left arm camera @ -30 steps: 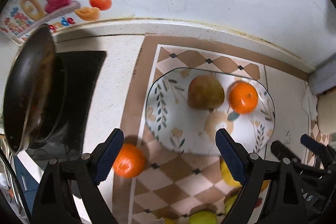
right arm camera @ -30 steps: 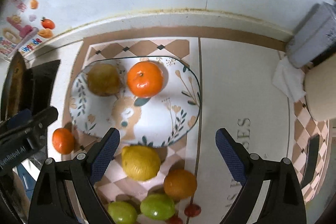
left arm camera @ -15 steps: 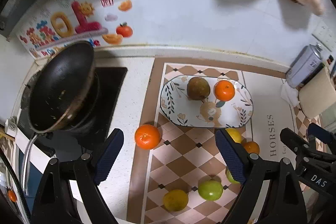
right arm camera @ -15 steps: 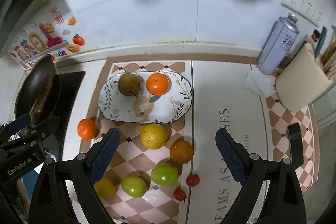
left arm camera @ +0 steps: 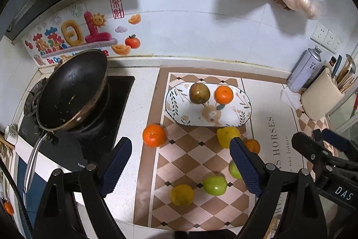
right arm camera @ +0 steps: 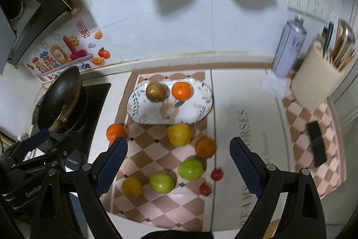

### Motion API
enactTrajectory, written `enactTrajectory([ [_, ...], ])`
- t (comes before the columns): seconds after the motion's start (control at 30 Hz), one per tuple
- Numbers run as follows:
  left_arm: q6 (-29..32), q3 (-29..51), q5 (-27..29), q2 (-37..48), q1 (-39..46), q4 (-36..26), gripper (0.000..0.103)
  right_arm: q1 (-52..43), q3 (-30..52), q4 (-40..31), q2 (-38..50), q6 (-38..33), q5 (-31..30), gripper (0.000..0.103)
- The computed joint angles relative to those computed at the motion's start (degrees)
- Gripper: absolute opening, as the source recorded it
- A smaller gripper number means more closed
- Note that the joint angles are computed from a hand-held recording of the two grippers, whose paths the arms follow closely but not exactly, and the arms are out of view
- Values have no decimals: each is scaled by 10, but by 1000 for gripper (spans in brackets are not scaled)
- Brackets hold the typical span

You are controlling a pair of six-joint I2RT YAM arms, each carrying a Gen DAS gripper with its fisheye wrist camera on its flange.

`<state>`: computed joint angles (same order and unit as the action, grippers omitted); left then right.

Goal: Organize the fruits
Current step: 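Grasp the yellow citrus with the left gripper while the right gripper grasps a green apple, then lower the yellow citrus onto the plate with the left gripper while the right places the green apple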

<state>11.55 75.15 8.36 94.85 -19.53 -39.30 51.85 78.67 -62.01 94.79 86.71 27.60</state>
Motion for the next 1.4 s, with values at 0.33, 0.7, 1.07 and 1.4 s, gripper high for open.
enactTrajectory([
  [0.33,26,-27,-37,155,5,-31,102,-47,-287,405,13,13,-220,88],
  [0.7,-12,3,-11,351,4,-29,57,-73,-275,486,114,-19,-292,83],
  [1.07,5,-52,-37,313,62,31,56,-115,-146,495,291,-82,-387,75],
  [1.4,5,-40,-31,321,64,35,56,-109,-81,451,346,-109,-383,63],
])
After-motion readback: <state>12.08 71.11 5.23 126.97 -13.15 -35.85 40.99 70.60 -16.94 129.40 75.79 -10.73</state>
